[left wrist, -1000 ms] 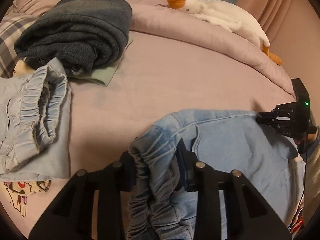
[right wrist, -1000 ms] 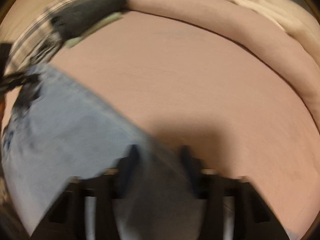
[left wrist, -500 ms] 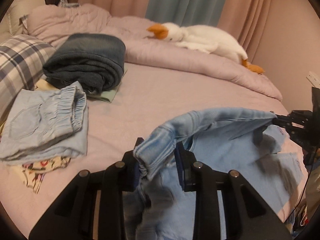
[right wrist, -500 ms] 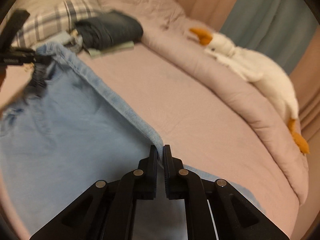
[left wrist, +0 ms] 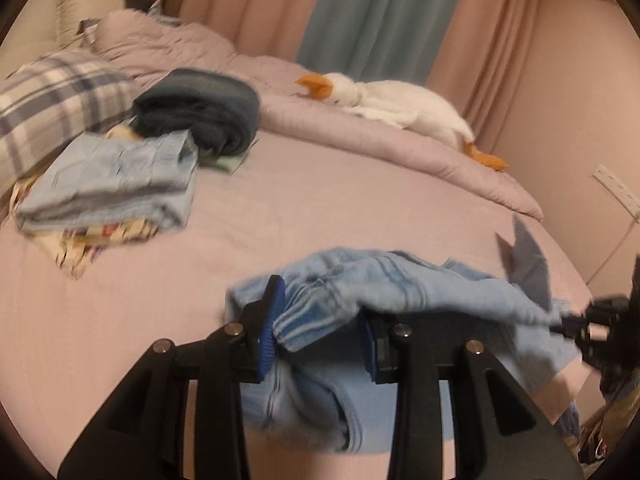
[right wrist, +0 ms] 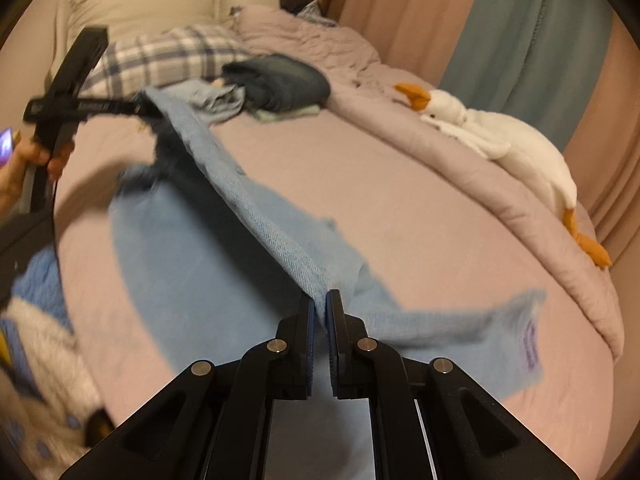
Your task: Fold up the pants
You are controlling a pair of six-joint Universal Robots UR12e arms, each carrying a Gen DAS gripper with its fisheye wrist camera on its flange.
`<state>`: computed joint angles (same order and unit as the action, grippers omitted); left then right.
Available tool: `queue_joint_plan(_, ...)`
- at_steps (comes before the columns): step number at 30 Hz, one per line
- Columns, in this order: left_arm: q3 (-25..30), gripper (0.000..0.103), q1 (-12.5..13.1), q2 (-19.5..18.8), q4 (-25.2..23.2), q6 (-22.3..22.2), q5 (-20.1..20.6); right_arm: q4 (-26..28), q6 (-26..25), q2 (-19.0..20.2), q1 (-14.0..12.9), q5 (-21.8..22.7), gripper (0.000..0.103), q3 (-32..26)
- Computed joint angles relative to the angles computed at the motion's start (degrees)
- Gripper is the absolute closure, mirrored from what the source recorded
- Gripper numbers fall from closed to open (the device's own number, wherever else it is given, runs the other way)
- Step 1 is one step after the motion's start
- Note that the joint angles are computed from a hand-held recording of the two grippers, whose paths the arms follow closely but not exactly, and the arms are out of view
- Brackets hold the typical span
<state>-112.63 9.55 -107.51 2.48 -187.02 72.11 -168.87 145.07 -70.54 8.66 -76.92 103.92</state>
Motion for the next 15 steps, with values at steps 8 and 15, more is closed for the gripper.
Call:
queue_joint_plan(8, -4.62, 0.061, 0.75, 1.74, -5.40, -10.91, 4.18, -0.12, -5.66, 1.51, 2.74, -6.43, 0.096, 4.19)
queue_joint_plan(15, -10.27, 0.061, 4.93, 3.14, 3.30, -24.81, -9.73, -3.06, -3.88, 2.74, 2.58, -6.49, 0.096, 3.52)
